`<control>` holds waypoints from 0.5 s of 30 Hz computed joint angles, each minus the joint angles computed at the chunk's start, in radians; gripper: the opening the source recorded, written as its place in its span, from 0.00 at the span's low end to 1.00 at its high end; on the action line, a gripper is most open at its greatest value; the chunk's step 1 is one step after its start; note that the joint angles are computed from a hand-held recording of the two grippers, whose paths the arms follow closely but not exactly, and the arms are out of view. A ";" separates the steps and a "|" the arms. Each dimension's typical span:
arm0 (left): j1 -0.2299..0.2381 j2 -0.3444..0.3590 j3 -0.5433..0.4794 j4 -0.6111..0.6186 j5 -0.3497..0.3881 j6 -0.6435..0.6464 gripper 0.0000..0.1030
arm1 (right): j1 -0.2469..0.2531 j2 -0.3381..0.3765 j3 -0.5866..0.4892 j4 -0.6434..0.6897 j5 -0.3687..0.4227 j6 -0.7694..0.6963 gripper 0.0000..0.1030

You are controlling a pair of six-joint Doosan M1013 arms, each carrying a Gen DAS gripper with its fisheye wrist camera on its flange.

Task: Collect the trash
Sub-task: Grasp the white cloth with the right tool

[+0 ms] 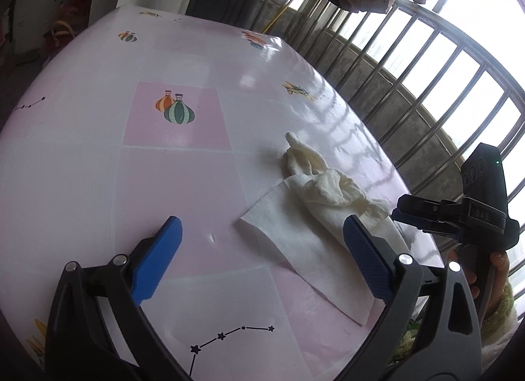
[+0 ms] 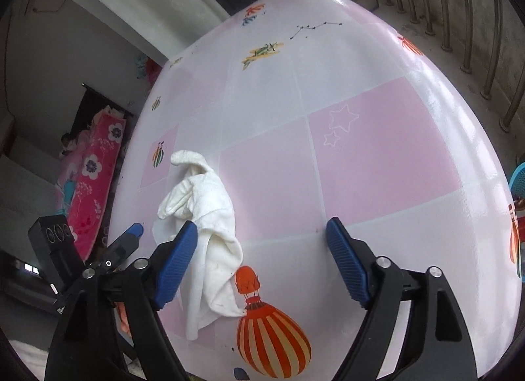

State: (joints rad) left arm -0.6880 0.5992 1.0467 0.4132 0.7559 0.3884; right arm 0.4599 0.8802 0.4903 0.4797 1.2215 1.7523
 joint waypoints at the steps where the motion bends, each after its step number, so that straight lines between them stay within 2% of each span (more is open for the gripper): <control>1: 0.001 -0.002 0.004 -0.001 -0.005 -0.009 0.91 | 0.002 -0.006 0.014 -0.003 -0.019 0.006 0.84; 5: 0.012 -0.022 0.041 -0.017 -0.071 -0.060 0.91 | 0.007 -0.029 0.074 0.027 -0.109 0.031 0.94; 9: 0.015 -0.036 0.073 -0.010 -0.124 -0.093 0.91 | 0.017 -0.056 0.131 0.004 -0.187 0.050 0.94; 15: 0.015 -0.034 0.067 -0.033 -0.112 -0.091 0.91 | 0.020 -0.062 0.148 -0.001 -0.219 0.046 0.94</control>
State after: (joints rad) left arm -0.6728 0.5655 1.1137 0.3807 0.6439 0.2976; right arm 0.4802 0.8183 0.6381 0.4788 1.0021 1.7986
